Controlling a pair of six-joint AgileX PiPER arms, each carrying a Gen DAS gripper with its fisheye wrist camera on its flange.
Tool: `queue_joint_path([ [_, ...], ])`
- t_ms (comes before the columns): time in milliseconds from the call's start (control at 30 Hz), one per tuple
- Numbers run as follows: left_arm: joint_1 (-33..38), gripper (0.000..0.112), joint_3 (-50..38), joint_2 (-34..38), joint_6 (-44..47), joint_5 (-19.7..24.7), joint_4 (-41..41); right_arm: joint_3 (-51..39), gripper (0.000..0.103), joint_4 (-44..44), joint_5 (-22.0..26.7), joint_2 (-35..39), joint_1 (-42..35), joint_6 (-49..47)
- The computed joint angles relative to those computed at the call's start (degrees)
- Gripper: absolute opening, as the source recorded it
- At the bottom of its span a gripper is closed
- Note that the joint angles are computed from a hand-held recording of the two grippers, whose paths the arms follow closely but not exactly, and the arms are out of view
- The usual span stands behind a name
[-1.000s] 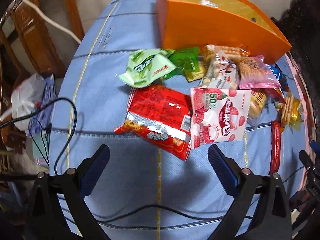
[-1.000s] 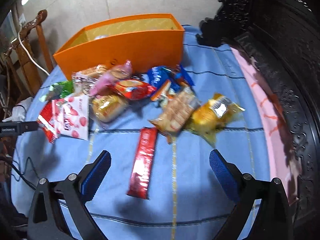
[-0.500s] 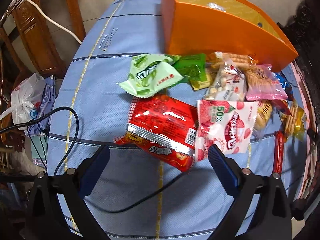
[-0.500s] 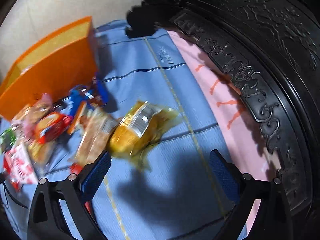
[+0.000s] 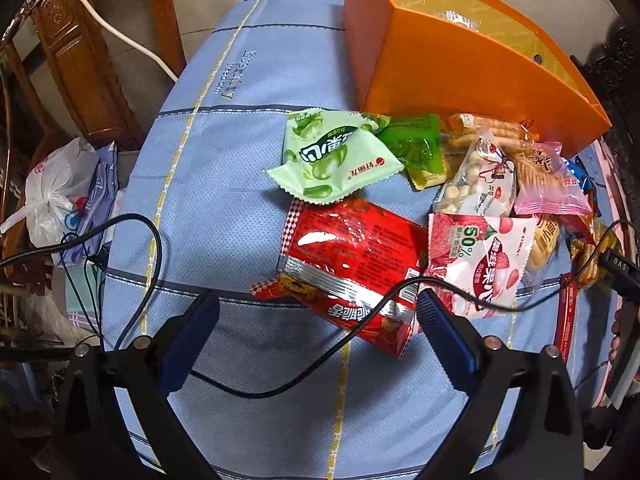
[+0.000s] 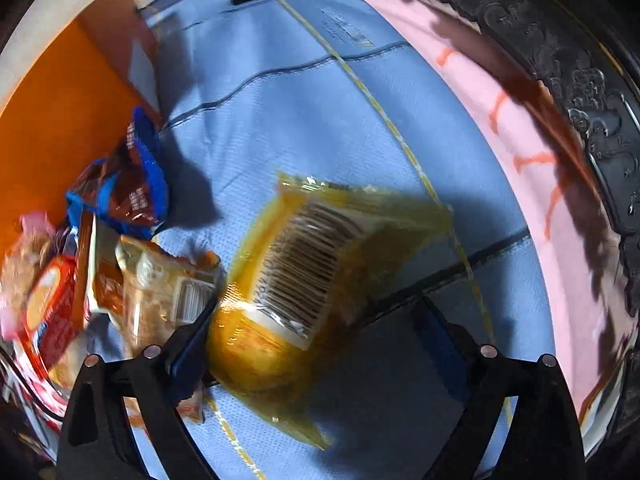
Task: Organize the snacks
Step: 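Grasp the green pea snack bag with the left tool while the right tool grasps the yellow barcode bun bag, then drop the green bag into the orange box while the right tool drops the yellow bun bag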
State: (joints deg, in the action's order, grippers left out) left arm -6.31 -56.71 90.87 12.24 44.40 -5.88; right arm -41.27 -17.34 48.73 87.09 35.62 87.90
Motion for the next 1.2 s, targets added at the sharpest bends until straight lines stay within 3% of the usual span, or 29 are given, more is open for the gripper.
queue_joint_path([
  [67,0.04,0.097,-0.19,0.24,0.40,0.21,-0.32,0.16,0.047,-2.24,2.05,-2.05,1.80,2.46],
  [167,1.09,0.097,-1.10,0.60,2.15,1.25,-2.45,0.49,0.044,-3.72,3.38,-5.25,3.85,2.38],
  [367,1.73,0.097,-3.82,0.32,5.49,-0.86,-3.28,-0.21,0.043,-6.67,8.52,-9.41,12.38,7.36],
  [633,-5.60,0.096,-11.91,11.20,-3.83,-4.70,9.92,0.83,0.043,-4.79,9.85,-11.84,19.22,12.48],
  [733,-7.95,0.096,-14.27,15.69,-8.11,-5.40,15.69,0.91,0.043,-4.48,9.08,-12.16,17.91,11.90],
  [767,-8.16,0.093,-14.74,16.69,-8.64,-5.53,16.76,0.72,0.043,-4.37,9.20,-12.28,17.90,11.98],
  [800,-7.80,0.066,-15.64,17.84,-7.04,-5.38,15.54,0.49,0.043,-4.43,9.39,-12.20,17.66,11.59],
  [833,-7.07,0.045,-16.71,18.66,-3.55,-4.01,12.03,0.27,0.043,-4.47,9.57,-12.13,17.39,11.04],
  [900,-6.08,0.017,-16.55,18.19,-0.98,-4.58,9.49,-0.90,0.043,-4.75,9.56,-11.30,16.49,9.58],
  [967,-4.87,0.013,-15.83,16.70,1.59,-4.80,7.27,-2.47,0.043,-5.12,9.42,-10.21,16.07,8.32],
  [1133,2.08,0.013,-12.96,9.42,15.12,-1.00,-8.95,-7.00,0.043,-5.24,7.94,-6.92,15.43,3.86],
  [1200,5.44,0.013,-12.25,7.44,19.26,2.38,-14.55,-9.04,0.043,-5.11,7.24,-5.29,15.30,2.15],
])
